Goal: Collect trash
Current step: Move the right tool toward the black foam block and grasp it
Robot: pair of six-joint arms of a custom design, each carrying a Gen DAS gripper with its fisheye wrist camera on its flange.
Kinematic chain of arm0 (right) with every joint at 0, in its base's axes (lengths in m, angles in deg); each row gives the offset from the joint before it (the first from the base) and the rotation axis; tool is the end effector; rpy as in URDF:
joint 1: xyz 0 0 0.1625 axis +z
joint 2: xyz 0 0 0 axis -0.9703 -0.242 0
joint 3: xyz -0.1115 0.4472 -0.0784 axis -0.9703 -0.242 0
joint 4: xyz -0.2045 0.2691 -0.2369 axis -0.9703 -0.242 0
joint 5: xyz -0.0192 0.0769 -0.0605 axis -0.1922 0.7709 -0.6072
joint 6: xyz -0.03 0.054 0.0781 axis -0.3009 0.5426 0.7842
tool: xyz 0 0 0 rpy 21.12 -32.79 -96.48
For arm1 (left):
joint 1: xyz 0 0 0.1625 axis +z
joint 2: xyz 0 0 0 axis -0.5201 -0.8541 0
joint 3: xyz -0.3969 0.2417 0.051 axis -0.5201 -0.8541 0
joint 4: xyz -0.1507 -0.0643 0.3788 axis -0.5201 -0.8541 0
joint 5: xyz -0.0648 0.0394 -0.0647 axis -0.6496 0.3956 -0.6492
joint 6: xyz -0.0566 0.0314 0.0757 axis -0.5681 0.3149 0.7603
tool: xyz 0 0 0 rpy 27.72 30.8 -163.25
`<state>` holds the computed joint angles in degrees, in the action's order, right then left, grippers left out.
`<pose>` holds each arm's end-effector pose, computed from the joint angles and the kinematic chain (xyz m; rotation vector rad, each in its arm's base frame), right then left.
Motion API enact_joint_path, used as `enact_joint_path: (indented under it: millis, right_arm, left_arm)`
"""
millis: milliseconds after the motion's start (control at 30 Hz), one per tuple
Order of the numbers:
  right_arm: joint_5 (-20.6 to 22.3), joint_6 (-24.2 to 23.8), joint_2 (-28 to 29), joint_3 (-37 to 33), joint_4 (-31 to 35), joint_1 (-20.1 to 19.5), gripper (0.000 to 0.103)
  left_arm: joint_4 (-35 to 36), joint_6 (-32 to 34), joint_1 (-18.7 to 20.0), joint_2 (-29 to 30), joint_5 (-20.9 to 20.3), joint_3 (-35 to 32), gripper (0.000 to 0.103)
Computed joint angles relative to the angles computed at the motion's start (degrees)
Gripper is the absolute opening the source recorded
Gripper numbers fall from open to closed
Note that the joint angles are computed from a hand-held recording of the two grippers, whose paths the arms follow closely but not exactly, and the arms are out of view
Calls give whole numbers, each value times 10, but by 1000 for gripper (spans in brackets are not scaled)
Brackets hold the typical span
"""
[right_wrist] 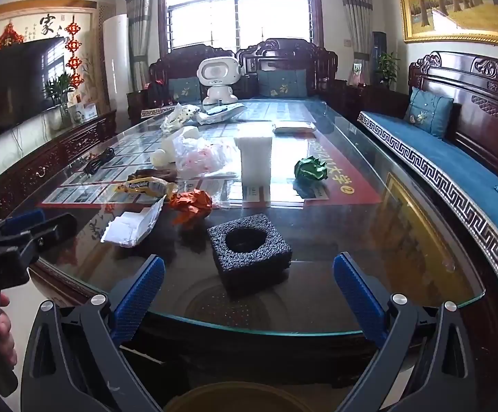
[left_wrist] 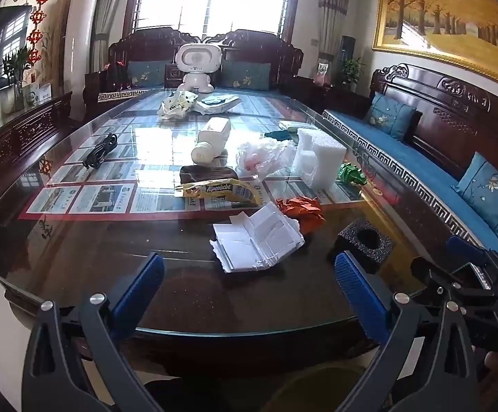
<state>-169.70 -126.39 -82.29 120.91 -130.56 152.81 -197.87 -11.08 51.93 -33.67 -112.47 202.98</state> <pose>0.0464 -0.3942 0.2533 0.8510 -2.2710 1.0556 -0.3183 -0.3593 0.0125 0.3050 2.1926 -1.2078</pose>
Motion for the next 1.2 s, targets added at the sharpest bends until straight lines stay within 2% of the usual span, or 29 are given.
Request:
enact_joint_path:
  millis: [133, 167, 300, 333, 500, 600, 800, 933, 1033, 1200]
  right_arm:
    - [4, 6, -7, -5, 12, 3, 95]
    - [2, 5, -6, -6, 11, 4, 95]
    - [2, 1, -2, -9, 6, 7, 95]
    - [1, 0, 1, -9, 1, 8, 95]
    - [12, -1, 7, -18, 14, 1, 95]
    - [1, 4, 17, -28, 21, 4, 95]
    - [-20, 1, 41, -46, 25, 9, 95]
    - [-35, 0, 62, -64, 34, 10, 95]
    - [-39, -9, 71, -73, 38, 11, 95]
    - [-44, -19, 79, -93, 61, 11, 95]
  left_arm:
    - [19, -8, 2, -3, 0, -4, 99]
    - [12, 13, 13, -5, -1, -12, 99]
    - [10, 7, 9, 6, -2, -7, 99]
    - [32, -5, 9, 1, -5, -9, 99]
    - [45, -20, 13, 2, 6, -9, 99]
    - [8, -4, 19, 11, 8, -4, 99]
    - [-10, 24, 36, 21, 2, -12, 99]
    - [-84, 75, 50, 38, -12, -18, 99]
    - [-98, 98, 58, 47, -16, -27, 99]
    - [-72, 99, 68, 49, -30, -41, 99]
